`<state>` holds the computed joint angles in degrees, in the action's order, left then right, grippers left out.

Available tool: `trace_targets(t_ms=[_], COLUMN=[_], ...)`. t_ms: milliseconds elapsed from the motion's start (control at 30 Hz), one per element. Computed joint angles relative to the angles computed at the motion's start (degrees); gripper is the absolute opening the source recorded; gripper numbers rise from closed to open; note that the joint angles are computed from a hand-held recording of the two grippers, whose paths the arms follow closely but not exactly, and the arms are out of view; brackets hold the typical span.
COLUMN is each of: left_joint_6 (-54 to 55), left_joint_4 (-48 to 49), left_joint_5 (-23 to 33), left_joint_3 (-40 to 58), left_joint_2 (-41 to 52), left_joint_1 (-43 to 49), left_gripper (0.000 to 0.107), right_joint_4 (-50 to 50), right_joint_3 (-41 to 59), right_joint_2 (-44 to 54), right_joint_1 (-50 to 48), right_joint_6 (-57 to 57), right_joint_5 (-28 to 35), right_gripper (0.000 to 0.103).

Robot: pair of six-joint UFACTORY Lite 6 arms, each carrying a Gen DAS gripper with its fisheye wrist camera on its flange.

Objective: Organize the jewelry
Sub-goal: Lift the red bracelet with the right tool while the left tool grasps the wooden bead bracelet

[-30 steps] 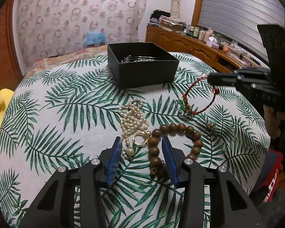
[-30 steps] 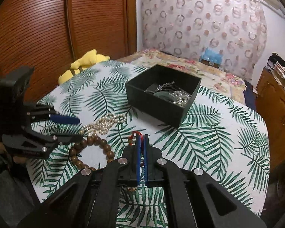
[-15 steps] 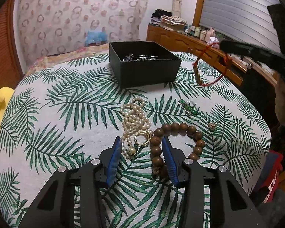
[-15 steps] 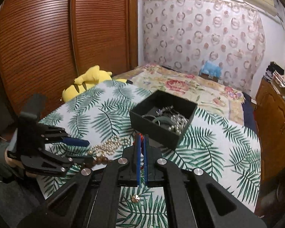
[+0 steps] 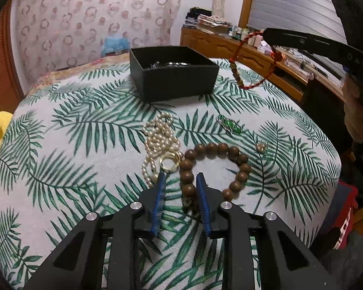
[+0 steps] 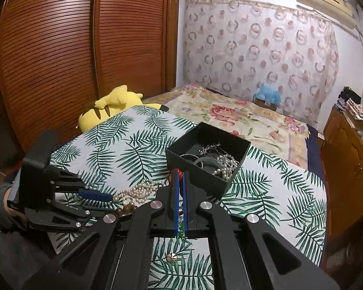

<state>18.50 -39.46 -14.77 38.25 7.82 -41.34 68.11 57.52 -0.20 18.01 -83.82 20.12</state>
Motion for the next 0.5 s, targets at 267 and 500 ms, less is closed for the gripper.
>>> trace_targets(t_ms=[267,500], left_joint_6=[4.79,13.65], left_joint_4=[-4.32,-11.71], left_joint_5=[0.35,0.34], left_joint_3=[3.53,7.39], left_joint_2=[3.75,6.59], left_joint_1=[-0.82,-1.27], left_gripper=[0.019,0.012], right_joint_4=[1.92,2.93], right_joint_3=[-0.80,-0.22], right_joint_2=[0.99,2.63], right_joint_1=[0.27,-0.16], right_joint_6=[-1.94,-3.15], right_joint_5=[-0.87,-1.08], right_gripper=[0.003,0.003])
